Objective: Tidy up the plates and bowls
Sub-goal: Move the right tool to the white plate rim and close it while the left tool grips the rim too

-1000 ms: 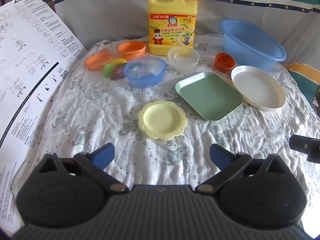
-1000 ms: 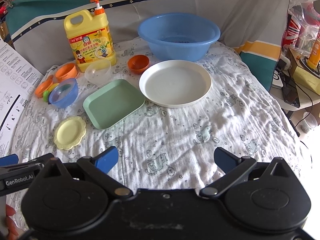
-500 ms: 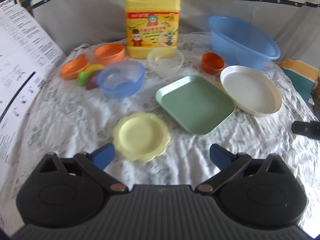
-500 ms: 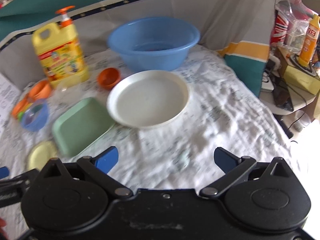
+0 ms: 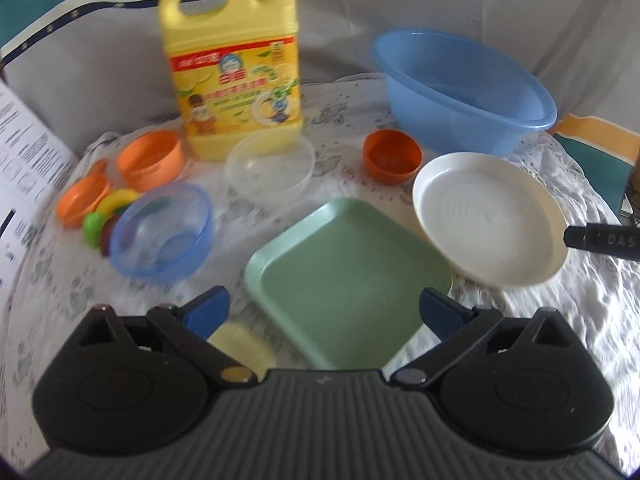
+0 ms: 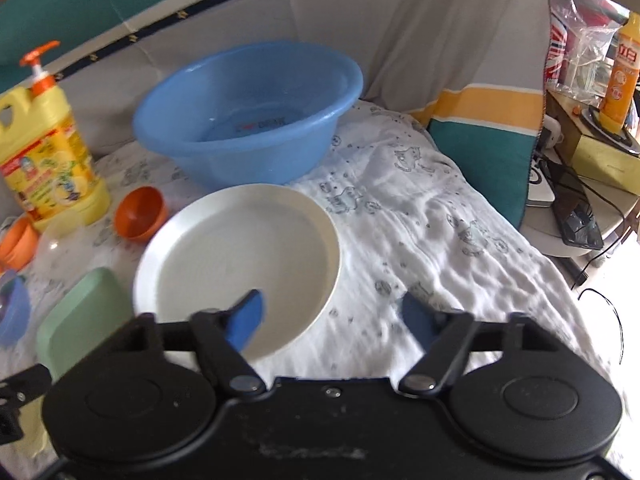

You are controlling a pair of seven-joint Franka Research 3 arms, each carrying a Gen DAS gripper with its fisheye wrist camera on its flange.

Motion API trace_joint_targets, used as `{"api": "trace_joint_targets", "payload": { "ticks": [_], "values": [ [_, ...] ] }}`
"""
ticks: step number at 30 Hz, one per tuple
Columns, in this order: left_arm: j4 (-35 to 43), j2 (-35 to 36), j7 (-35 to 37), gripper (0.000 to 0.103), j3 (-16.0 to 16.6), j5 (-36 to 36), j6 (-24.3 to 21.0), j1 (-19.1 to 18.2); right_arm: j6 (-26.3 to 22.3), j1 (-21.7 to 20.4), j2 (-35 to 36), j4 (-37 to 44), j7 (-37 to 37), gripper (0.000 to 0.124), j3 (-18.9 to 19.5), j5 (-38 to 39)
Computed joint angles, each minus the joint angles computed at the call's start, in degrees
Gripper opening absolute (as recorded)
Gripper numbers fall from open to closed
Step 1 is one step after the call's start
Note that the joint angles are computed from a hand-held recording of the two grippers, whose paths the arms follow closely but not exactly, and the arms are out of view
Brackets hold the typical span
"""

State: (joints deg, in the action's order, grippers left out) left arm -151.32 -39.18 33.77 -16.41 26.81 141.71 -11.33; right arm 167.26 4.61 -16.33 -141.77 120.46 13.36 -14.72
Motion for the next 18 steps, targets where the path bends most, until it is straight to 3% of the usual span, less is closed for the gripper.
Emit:
{"api": "trace_joint_targets", "payload": {
  "ticks": [5, 8, 11, 14, 18],
  "values": [
    [3.64, 6.15, 0.15, 0.103, -0.47, 2.46, 3.17, 1.96, 0.25, 0.55, 5.42, 2.93, 0.2, 0.029, -1.71, 0.1],
    [6.29, 10.32, 0.05, 0.103, -0.83, 3.99, 4.69, 2.69, 2.51, 2.27, 5.86, 1.81, -2.35, 0.027, -3.96, 1.94],
    [9.19, 14.46, 0.18, 0.103, -1.0, 5.33, 5.99, 2.9, 2.6, 0.47, 3.96, -0.03, -1.51, 0.026, -3.13, -0.73],
    [11.87, 18.22, 0.5, 0.102, -1.0, 6.89, 7.63, 2.7, 2.46, 2.26, 1.46, -2.48, -6.07, 0.026, -5.83, 4.46],
    [15.73, 23.77, 3.68, 0.093, 0.0, 6.46, 10.04, 0.94, 2.17, 1.47, -1.32, -4.98, -9.45, 0.026, -6.5, 8.2]
  ]
}}
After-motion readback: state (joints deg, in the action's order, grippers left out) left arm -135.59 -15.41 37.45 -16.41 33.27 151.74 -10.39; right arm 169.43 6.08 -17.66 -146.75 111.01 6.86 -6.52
